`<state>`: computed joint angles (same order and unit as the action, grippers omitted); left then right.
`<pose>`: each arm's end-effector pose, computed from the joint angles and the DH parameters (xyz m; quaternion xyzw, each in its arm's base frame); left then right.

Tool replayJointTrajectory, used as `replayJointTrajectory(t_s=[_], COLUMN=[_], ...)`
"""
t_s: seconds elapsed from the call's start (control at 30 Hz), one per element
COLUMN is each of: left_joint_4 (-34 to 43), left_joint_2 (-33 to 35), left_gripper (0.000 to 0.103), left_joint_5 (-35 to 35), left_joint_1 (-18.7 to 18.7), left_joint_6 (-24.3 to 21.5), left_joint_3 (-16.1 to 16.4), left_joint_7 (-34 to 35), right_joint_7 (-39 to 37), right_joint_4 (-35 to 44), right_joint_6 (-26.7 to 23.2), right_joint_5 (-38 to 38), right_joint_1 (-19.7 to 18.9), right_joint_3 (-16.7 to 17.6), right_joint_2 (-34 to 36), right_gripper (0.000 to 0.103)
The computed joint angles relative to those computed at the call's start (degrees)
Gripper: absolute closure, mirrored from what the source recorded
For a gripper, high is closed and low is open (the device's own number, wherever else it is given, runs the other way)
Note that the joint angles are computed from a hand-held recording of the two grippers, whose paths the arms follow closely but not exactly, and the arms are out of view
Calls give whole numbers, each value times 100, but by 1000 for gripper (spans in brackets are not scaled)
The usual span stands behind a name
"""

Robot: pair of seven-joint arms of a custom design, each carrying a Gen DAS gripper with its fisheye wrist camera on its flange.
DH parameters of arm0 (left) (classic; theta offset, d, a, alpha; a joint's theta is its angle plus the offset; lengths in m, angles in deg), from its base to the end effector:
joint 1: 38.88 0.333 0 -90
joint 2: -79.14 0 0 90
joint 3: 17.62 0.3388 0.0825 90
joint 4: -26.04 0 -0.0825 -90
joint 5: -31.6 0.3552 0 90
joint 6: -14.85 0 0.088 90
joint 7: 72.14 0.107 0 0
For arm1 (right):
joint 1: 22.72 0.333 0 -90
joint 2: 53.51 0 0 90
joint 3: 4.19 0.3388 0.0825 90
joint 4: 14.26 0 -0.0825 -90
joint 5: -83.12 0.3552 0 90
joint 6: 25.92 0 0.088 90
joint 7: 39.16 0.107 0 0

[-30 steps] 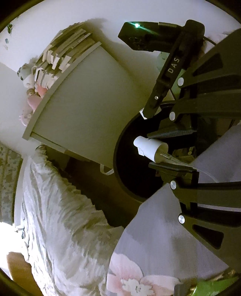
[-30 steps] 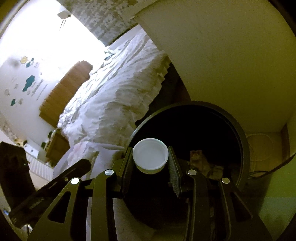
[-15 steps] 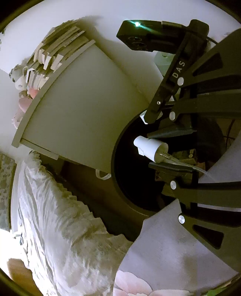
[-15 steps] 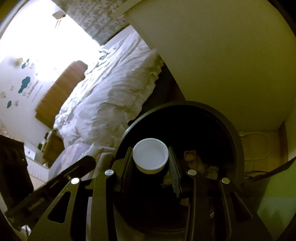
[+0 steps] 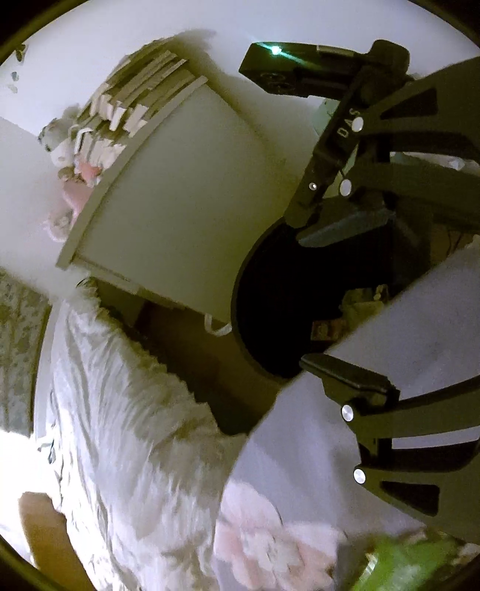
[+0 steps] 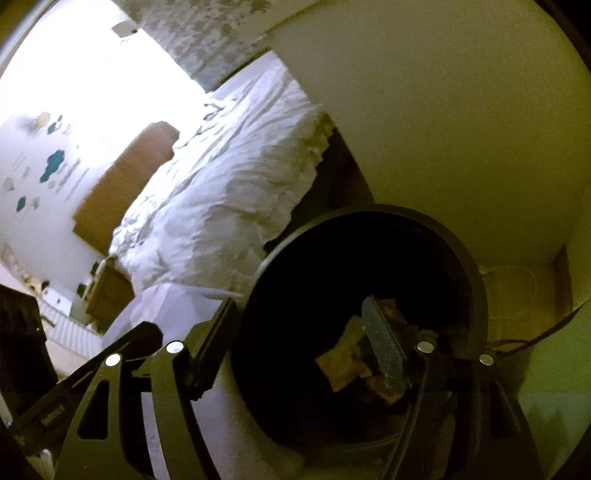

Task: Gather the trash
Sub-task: 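Grasp the green gum pack with the left tool while the right tool grasps the green packet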

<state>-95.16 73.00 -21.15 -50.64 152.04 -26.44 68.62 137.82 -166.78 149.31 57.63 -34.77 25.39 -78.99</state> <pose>0.4891 -0.1937 0.5391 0.4007 -0.8282 0.3912 0.0247 0.3732 0.1702 0.4828 -0.3710 0.8365 -0.1590 0.3707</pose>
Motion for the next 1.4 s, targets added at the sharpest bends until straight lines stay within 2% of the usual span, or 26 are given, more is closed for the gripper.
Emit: replayJointTrajectory(t_s=[0.23, 0.3, 0.4, 0.47, 0.53, 0.6, 0.7, 0.93, 1.17, 1.23, 1.3, 1.4], left_joint_4=[-474, -557, -653, -660, -650, -632, -514, -395, -332, -318, -295, -285], left_joint_2=[-481, -533, -546, -488, -379, -250, -34, 201, 242, 231, 240, 244], left_gripper=[42, 42, 42, 42, 37, 33, 33, 33, 30, 30, 30, 30], left_joint_5=[100, 165, 302, 444, 651, 832, 950, 788, 700, 657, 594, 561], left_joint_1=[370, 515, 773, 955, 1148, 1319, 1518, 1876, 1969, 1976, 1972, 1933], left_joint_6=[90, 129, 230, 242, 315, 426, 348, 198, 98, 21, -19, 81], left_joint_3=[408, 547, 751, 854, 911, 954, 995, 987, 912, 901, 888, 834], left_joint_7=[-170, -238, -244, -305, -416, -502, -568, -412, -372, -387, -391, -482], right_joint_7=[-532, -793, -1551, -2249, -2918, -3437, -4212, -5608, -6271, -6351, -6277, -6051], right_joint_4=[876, 1256, 1933, 2473, 3100, 3580, 4476, 6481, 6745, 6663, 6463, 5891], right_joint_6=[-29, -97, -308, -576, -908, -1196, -1771, -3237, -3392, -3348, -3193, -2549], right_joint_5=[-376, -526, -506, -345, -274, -144, -9, 271, 854, 1007, 1171, 1679], right_joint_1=[440, 764, 1455, 1877, 2183, 2393, 2710, 3371, 3608, 3686, 3763, 3748], right_joint_3=[38, -79, -364, -476, -487, -509, -535, -829, -1135, -1237, -1374, -1513], right_joint_2=[744, 1106, 1741, 2198, 2697, 3063, 3751, 5215, 5423, 5358, 5210, 4840], right_gripper=[32, 32, 33, 32, 33, 33, 32, 32, 33, 45, 65, 82])
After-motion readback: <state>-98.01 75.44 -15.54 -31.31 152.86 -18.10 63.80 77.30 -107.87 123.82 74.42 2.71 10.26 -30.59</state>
